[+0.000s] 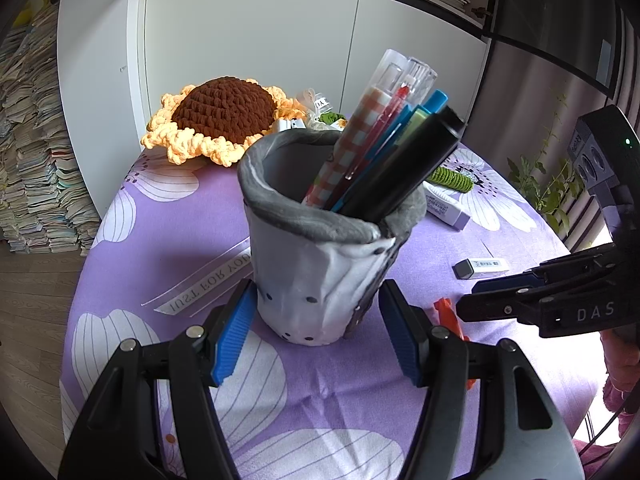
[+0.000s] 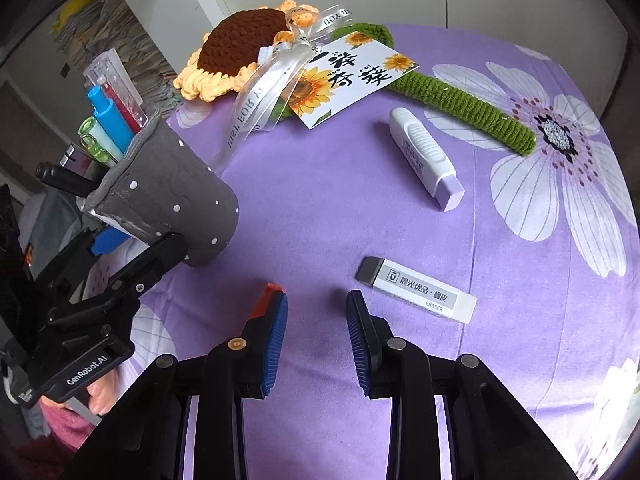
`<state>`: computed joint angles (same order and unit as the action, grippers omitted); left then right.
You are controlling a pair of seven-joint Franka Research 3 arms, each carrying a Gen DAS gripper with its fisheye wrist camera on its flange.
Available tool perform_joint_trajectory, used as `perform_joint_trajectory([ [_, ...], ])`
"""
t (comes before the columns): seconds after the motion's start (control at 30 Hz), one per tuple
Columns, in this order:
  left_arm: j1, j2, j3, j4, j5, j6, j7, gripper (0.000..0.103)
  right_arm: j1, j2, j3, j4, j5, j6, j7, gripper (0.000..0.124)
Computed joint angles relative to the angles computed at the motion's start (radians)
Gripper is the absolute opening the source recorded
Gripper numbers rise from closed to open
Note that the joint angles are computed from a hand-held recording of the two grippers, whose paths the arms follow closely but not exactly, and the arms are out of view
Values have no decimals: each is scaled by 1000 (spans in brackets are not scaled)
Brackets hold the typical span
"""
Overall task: Organize stationery
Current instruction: 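Move the right gripper to the orange marker and grasp it, then lift the orange marker with the right gripper and drop it into the holder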
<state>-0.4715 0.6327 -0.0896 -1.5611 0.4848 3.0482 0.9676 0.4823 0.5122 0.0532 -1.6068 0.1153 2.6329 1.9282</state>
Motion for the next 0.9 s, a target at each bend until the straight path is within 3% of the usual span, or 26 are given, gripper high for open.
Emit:
perform_joint_trajectory([
  [0.13,0,-1,1,-2,-1,2,0,62,-18,3,39,19,54,-37,-46,31],
  [0.47,1,2,0,1,-2,10,4,62,78,92,-43,176,-102,-155,66,30],
  [0.53,0,1,1,0,-3,13,4,63,94,103,-54,198,-144,-179,76,21],
  [0.6,-1,-2,2,-5,-3,19,4,63,91,106,-46,202,-152,-184,73,15],
  [0.73,0,-7,4,-18,-4,55,5,66,78,85,-36,164,-141,-154,78,14],
  [0.9,-60,-7,86,-15,8,98,-36,71,64,45,-36,102,-135,-99,93,14],
])
